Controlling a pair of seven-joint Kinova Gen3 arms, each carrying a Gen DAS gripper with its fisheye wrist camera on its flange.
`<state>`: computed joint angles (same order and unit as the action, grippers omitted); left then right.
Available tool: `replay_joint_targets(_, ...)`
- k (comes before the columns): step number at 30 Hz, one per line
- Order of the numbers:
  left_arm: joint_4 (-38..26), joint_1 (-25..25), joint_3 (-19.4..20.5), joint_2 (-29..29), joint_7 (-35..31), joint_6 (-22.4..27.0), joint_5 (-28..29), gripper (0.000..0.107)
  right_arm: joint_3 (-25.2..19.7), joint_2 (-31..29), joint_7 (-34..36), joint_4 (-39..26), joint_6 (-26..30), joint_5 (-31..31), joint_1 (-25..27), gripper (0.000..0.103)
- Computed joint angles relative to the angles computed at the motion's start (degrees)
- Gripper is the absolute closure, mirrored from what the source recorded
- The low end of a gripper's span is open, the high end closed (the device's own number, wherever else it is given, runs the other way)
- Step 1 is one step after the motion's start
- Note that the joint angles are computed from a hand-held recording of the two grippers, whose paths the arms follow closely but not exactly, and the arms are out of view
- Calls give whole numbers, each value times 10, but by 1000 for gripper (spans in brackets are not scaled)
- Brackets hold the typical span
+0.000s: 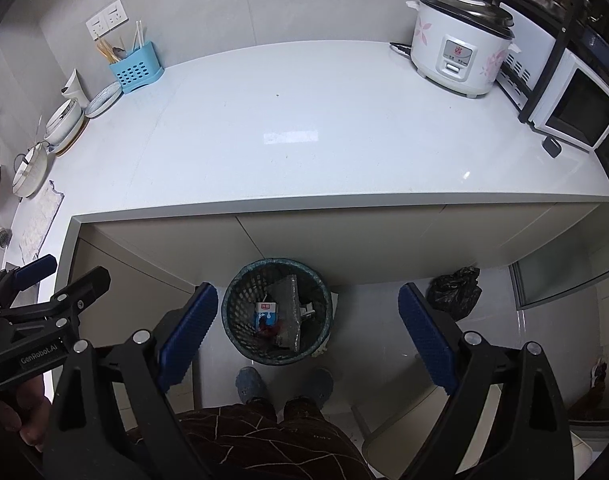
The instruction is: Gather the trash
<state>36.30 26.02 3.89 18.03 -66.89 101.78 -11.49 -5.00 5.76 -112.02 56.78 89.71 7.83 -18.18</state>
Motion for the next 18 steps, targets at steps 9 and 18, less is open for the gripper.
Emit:
replay_joint_targets(9,-4,2,1,4,5,1,5,10,0,-1,1,3,-1,-2,1,15)
replay_joint_targets(18,-23,8,-3,17,10,16,2,10,1,2,7,4,-6,-10,5,15)
